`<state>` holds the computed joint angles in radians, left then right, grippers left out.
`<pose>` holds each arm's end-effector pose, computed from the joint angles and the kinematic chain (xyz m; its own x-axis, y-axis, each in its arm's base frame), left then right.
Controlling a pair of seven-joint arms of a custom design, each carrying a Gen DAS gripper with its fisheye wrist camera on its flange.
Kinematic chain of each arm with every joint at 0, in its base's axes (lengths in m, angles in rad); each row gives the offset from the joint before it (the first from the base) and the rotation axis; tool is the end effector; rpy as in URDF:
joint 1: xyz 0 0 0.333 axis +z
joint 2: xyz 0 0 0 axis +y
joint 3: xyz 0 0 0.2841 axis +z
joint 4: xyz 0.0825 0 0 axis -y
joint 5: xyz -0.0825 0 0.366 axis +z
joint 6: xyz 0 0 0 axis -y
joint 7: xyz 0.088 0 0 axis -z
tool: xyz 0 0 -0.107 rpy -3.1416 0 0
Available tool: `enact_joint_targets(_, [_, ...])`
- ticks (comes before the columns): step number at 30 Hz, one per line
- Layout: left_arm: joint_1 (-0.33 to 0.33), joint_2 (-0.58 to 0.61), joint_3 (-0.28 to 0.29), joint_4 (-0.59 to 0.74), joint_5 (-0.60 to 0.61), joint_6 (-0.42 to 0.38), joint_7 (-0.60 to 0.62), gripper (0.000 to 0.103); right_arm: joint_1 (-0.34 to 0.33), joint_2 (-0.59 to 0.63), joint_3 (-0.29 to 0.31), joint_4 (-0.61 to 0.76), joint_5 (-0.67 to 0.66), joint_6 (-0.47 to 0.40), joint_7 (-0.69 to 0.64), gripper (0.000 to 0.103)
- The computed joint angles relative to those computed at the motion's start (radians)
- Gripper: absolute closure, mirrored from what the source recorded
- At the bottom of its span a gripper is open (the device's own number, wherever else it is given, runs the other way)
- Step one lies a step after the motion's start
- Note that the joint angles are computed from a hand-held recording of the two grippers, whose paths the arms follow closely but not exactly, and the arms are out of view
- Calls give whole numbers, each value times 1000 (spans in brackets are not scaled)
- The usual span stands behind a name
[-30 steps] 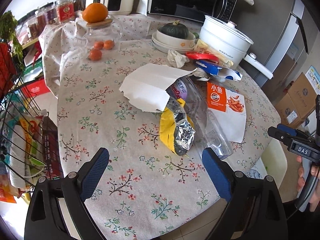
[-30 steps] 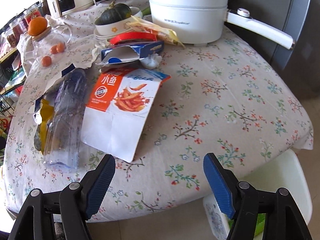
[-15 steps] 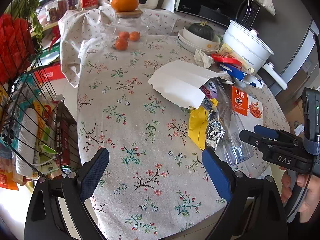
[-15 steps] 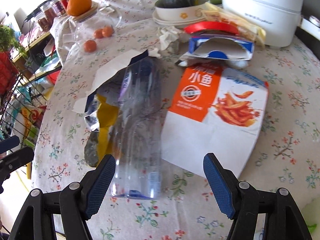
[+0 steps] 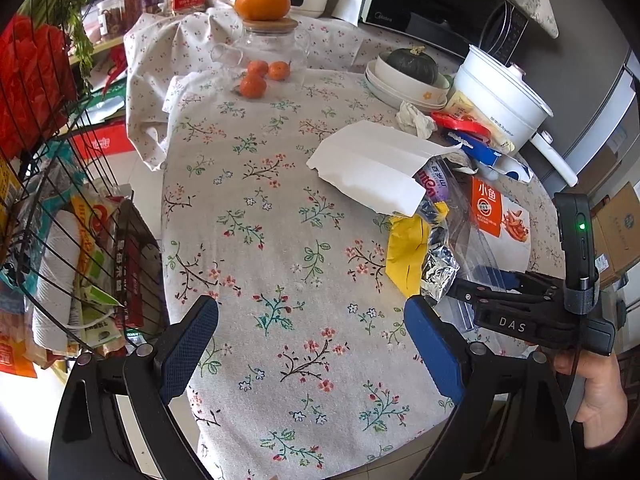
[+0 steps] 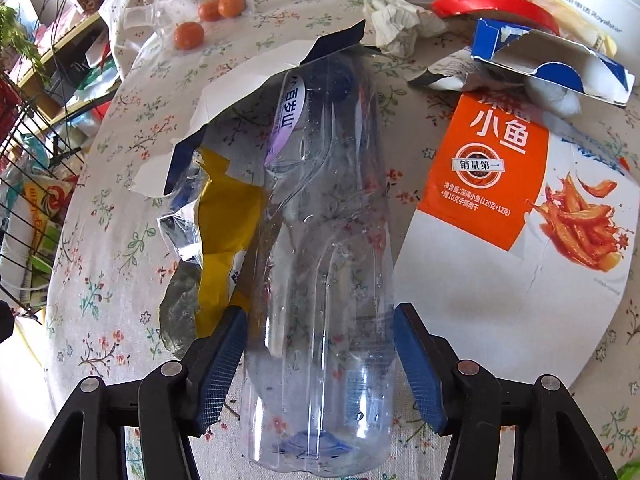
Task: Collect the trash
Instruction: 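Grasp the yellow foil wrapper with the left tool while the right tool holds the bottle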
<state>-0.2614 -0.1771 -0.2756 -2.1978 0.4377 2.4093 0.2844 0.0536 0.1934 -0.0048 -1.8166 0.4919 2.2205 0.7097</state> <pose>0.4456 -0.2677 0.4737 0.4093 -0.8976 0.1638 -0.7565 -0.4342 -0.4890 0.6105 0.0451 0.4322 0.6258 -0.7616 -0.1686 -0.7452 -0.5199 -0.4177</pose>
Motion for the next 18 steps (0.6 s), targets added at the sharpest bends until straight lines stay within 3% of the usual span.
enact_joint_targets(5, [0, 7, -1, 6, 5, 5, -3, 7, -14, 26, -3, 33, 9, -46, 15, 40])
enact_joint_targets(18, [-29, 124, 0, 105, -9, 47, 75, 8, -90, -85, -47, 21, 163, -99, -141, 41])
